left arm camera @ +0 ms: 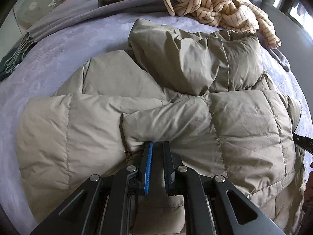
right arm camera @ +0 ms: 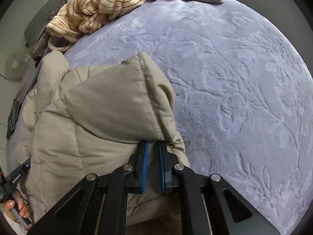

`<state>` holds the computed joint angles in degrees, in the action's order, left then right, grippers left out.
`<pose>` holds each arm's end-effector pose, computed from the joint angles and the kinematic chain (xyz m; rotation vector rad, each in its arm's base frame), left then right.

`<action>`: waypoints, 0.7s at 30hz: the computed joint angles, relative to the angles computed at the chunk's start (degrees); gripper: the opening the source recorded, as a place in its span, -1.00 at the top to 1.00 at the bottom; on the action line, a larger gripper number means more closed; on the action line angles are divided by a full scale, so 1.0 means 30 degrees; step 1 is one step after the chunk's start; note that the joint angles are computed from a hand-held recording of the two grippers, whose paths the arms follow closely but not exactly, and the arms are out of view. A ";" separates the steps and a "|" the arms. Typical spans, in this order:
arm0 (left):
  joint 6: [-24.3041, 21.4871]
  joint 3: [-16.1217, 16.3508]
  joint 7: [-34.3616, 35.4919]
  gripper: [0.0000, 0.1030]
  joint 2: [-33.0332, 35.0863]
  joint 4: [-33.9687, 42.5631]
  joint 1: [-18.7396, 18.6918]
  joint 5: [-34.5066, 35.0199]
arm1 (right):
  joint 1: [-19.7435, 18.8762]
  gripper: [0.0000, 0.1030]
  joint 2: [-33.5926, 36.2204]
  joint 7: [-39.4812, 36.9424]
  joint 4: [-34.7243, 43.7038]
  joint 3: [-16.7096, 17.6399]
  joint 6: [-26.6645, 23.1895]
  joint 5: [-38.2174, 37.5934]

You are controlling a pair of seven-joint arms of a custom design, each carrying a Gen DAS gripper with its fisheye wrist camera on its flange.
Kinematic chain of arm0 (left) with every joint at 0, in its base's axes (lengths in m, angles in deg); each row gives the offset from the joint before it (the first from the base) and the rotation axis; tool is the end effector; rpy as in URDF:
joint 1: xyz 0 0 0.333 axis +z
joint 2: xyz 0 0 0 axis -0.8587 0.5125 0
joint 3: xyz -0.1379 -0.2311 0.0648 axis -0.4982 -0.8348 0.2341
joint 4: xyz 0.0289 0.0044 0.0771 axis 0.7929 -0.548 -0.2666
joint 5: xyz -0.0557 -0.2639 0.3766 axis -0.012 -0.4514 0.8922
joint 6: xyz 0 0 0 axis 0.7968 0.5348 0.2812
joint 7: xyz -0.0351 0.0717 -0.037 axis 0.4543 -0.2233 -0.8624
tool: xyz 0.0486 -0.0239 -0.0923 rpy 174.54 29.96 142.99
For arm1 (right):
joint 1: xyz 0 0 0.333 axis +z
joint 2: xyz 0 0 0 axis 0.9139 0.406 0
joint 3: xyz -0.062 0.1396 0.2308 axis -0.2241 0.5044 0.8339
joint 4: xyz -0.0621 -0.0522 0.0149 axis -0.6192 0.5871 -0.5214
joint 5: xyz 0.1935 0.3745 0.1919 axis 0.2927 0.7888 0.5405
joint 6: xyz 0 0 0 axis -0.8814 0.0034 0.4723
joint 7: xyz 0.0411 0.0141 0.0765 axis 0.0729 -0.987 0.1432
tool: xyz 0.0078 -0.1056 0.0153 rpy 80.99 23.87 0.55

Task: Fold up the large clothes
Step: 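Open both grippers and lift them away from the folded coat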

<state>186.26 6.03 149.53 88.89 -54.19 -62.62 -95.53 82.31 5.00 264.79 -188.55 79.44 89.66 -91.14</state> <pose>0.6741 -0.1579 0.3551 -1.3923 2.6413 -0.6669 0.4443 0.1952 0.3653 -0.8958 2.6594 -0.3791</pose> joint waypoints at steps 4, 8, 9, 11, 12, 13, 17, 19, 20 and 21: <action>-0.0390 0.0145 -0.0784 0.77 -0.0149 0.0101 -0.0084 0.0462 | 0.0222 0.73 -0.0001 -0.0454 0.0673 -0.0008 -0.1247 0.0292; -0.0389 0.0266 -0.0980 0.77 -0.0881 -0.0272 -0.0039 0.0965 | 0.0511 0.72 -0.0494 -0.0644 0.0964 0.0087 -0.2059 0.0557; -0.0252 0.0298 -0.0939 0.77 -0.1206 -0.0561 -0.0039 0.1133 | 0.0636 0.72 -0.0770 -0.0581 0.0959 0.0151 -0.2233 0.0679; -0.0286 0.0350 -0.0850 0.77 -0.1641 -0.0892 -0.0014 0.1298 | 0.0872 0.72 -0.1204 -0.0435 0.0861 0.0223 -0.2336 0.0958; -0.0356 0.0386 -0.0793 0.77 -0.1934 -0.1133 0.0015 0.1345 | 0.1001 0.70 -0.1419 -0.0339 0.0809 0.0255 -0.2392 0.1130; -0.0468 0.0435 -0.0752 0.77 -0.2172 -0.1288 0.0057 0.1362 | 0.1159 0.62 -0.1657 -0.0238 0.0732 0.0282 -0.2413 0.1340; -0.0958 0.0617 -0.1236 0.77 -0.3070 -0.1962 0.0131 0.1735 | 0.1663 0.38 -0.2028 -0.0022 0.0819 0.0478 -0.2807 0.1862; -0.1238 0.0701 -0.1279 0.77 -0.3523 -0.2332 0.0209 0.1709 | 0.1921 0.38 -0.2153 -0.0026 0.0862 0.0487 -0.2928 0.2148; -0.1332 0.0742 -0.1229 0.77 -0.3768 -0.2554 0.0248 0.1693 | 0.2053 0.38 -0.2231 0.0048 0.0876 0.0528 -0.3003 0.2300; -0.1512 0.0780 -0.1188 0.77 -0.4021 -0.2756 0.0280 0.1717 | 0.2150 0.38 -0.2250 0.0118 0.0925 0.0564 -0.3070 0.2412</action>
<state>181.72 8.37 145.97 76.83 -62.46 -61.78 -90.38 88.76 -1.75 265.15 -185.78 81.13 80.45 -83.90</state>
